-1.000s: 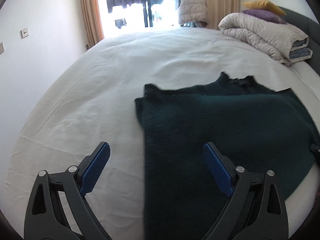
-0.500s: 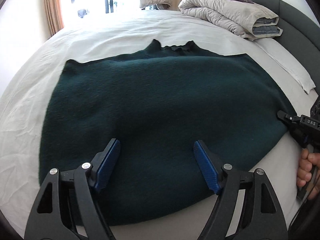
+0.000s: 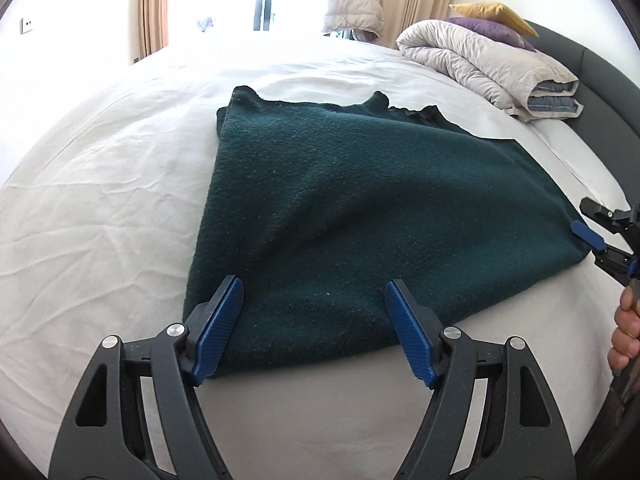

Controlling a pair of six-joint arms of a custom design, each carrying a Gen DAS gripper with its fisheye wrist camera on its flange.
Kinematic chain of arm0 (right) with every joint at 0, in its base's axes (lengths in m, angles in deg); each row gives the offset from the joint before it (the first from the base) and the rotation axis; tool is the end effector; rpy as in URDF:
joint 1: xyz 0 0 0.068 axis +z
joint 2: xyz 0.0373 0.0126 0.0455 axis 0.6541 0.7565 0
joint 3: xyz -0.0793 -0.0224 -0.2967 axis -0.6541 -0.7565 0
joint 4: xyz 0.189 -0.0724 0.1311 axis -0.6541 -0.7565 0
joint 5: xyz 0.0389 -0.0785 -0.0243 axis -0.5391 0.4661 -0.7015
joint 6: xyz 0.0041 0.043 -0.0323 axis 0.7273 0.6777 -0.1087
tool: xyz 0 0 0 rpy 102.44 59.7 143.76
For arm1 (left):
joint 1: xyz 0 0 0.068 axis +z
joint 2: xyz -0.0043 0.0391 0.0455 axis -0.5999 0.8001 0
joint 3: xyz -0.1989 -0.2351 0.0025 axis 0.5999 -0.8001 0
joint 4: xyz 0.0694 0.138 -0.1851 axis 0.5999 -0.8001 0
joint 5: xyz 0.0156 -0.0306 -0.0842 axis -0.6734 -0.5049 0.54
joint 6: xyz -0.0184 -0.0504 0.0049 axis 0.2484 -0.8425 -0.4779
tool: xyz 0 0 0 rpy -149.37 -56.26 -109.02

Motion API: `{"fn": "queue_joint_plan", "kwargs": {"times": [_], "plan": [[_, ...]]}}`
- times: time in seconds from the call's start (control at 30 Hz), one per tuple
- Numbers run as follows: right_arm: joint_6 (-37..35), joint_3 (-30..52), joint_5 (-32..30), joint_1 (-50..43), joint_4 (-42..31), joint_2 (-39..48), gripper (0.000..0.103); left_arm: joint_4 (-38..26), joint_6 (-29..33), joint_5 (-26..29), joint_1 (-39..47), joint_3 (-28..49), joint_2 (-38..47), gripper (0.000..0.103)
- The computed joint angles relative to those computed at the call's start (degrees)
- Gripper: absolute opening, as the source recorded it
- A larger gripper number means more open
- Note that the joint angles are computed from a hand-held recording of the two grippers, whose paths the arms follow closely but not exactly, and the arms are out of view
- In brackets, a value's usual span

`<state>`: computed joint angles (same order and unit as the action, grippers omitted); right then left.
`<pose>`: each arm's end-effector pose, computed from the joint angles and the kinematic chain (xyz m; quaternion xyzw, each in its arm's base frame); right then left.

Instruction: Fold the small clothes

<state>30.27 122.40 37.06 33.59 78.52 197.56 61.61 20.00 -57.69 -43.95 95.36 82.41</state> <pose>0.4020 -0.0262 0.1656 0.0127 0.8604 0.3678 0.3526 0.2307 -0.0273 0.1804 -0.0575 0.9320 -0.0448 0.3550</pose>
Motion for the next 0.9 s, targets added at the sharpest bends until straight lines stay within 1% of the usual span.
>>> {"fn": "queue_joint_plan", "kwargs": {"times": [0.07, 0.13, 0.2, 0.23, 0.27, 0.3, 0.37, 0.43, 0.53, 0.57, 0.6, 0.63, 0.7, 0.73, 0.77, 0.87, 0.9], "plan": [[-2.4, 2.4, -0.8, 4.5, -5.0, 0.3, 0.052, -0.1, -0.2, -1.1, -0.9, 0.9, 1.1, 0.074], [-3.9, 4.3, 0.1, 8.6, -8.2, 1.5, 0.052, -0.2, -0.2, -1.8, -1.5, 1.0, 1.4, 0.074], [-5.2, 6.5, 0.6, 11.0, -11.5, 3.9, 0.052, 0.1, -0.3, -1.8, -1.5, 0.9, 1.7, 0.074], [-5.5, 6.9, 1.6, 11.7, -12.0, 4.8, 0.052, 0.3, -0.3, -1.6, -1.4, 0.8, 1.7, 0.074], [-5.3, 6.4, 1.7, 11.5, -10.6, 5.4, 0.049, 0.5, -0.2, -1.4, -1.2, 0.6, 1.5, 0.074], [-4.9, 5.8, 0.2, 10.7, -8.9, 5.9, 0.048, 0.9, -0.2, -1.2, -1.2, 0.3, 1.5, 0.074], [-4.3, 6.2, -2.0, 8.3, -8.8, 6.8, 0.041, 1.3, -0.2, -0.7, -0.9, 0.0, 1.5, 0.074], [-3.0, 5.5, -1.5, 5.4, -7.7, 6.5, 0.039, 1.5, -0.3, -0.5, -0.8, -0.2, 1.3, 0.074], [1.3, 3.2, 1.3, 0.4, -4.5, 5.2, 0.039, 1.6, -0.6, 0.2, -0.4, -0.8, 0.5, 0.074], [2.9, 1.8, 4.4, -1.1, -3.5, 4.0, 0.045, 1.5, -0.8, 0.5, -0.3, -0.8, 0.3, 0.074], [4.5, 0.5, 7.2, -2.2, -2.3, 2.9, 0.045, 1.3, -0.9, 1.0, 0.1, -0.9, 0.0, 0.074], [6.0, -1.1, 8.4, -3.6, -0.9, 1.8, 0.045, 1.0, -1.1, 1.4, 0.3, -1.1, -0.6, 0.074], [8.9, -5.4, 10.7, -5.7, 2.8, -1.2, 0.054, 0.6, -2.4, 2.9, 1.2, -1.9, -2.6, 0.074], [9.9, -8.0, 11.7, -6.5, 5.5, -2.8, 0.062, 0.5, -3.6, 4.7, 2.3, -2.8, -4.3, 0.074], [10.2, -10.0, 11.8, -6.9, 7.4, -4.2, 0.065, 0.7, -5.0, 6.9, 3.8, -4.0, -6.4, 0.074], [10.0, -13.3, 10.4, -6.8, 10.1, -6.8, 0.065, 0.3, -9.1, 12.3, 8.3, -7.3, -12.7, 0.074], [10.2, -13.9, 9.6, -6.3, 10.7, -7.3, 0.065, -0.8, -10.2, 13.1, 9.5, -8.0, -14.7, 0.079]]}}
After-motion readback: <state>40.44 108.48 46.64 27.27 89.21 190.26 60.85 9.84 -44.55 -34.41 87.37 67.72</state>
